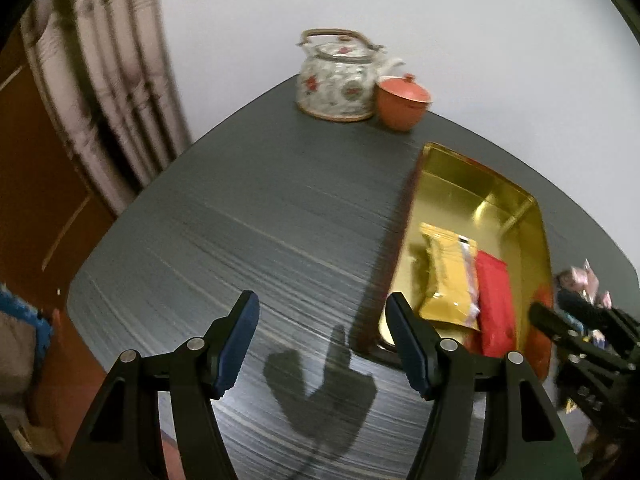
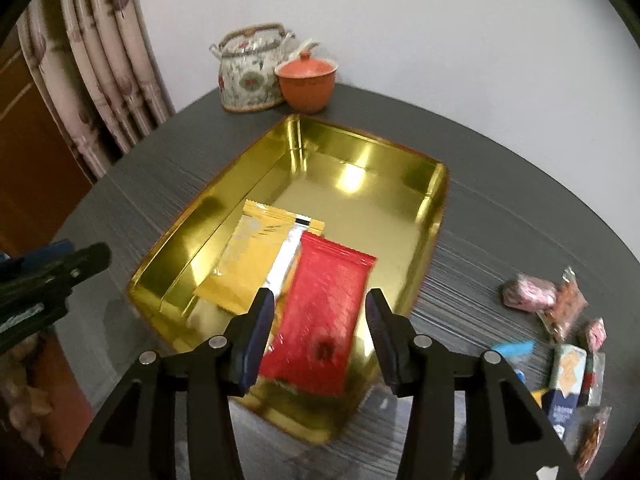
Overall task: Organize snacks
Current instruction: 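Carry the red wafer pack into the gold tray and open the right tool, then grasp the pastry bag with the right tool while the left tool grasps another yellow pack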
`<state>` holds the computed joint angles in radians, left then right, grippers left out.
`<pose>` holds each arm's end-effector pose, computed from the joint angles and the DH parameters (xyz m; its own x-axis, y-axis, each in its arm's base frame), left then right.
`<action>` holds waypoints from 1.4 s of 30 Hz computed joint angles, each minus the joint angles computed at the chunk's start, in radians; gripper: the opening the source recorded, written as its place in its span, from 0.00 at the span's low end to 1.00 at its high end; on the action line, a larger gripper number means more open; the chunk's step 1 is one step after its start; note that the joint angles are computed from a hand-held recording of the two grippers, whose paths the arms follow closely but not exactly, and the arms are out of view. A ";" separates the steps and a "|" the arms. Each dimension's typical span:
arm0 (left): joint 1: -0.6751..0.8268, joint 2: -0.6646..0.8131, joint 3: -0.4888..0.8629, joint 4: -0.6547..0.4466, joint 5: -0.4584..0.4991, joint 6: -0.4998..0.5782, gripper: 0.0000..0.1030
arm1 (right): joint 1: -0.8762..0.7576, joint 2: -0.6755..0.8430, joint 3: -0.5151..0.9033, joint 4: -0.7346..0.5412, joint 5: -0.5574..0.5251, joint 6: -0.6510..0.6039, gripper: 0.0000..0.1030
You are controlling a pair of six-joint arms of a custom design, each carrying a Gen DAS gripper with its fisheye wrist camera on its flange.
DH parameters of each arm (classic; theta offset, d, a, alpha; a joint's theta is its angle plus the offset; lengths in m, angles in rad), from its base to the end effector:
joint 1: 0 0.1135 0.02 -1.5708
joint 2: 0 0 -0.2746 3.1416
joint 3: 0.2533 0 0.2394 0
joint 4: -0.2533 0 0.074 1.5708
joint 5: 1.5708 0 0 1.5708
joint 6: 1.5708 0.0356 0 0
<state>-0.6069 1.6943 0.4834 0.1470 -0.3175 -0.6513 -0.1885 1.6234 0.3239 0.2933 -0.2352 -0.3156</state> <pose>0.2067 -0.1300 0.0960 -0.8241 -0.1289 -0.5515 -0.1034 0.9916 -0.0772 0.2103 -0.0317 0.0888 -0.8074 -0.1533 -0.5698 -0.2008 0.9794 0.0211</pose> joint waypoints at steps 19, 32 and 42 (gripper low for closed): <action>-0.141 0.073 0.081 -0.063 -0.022 0.023 0.65 | -1.083 0.161 0.308 -0.354 -0.230 -0.697 0.46; -0.251 0.130 0.142 -0.135 -0.036 -0.034 0.66 | -1.183 0.463 0.544 -0.355 -0.189 -0.664 0.52; -0.431 0.250 0.372 -0.277 0.003 -0.094 0.68 | -1.198 0.579 0.648 -0.418 -0.208 -0.665 0.43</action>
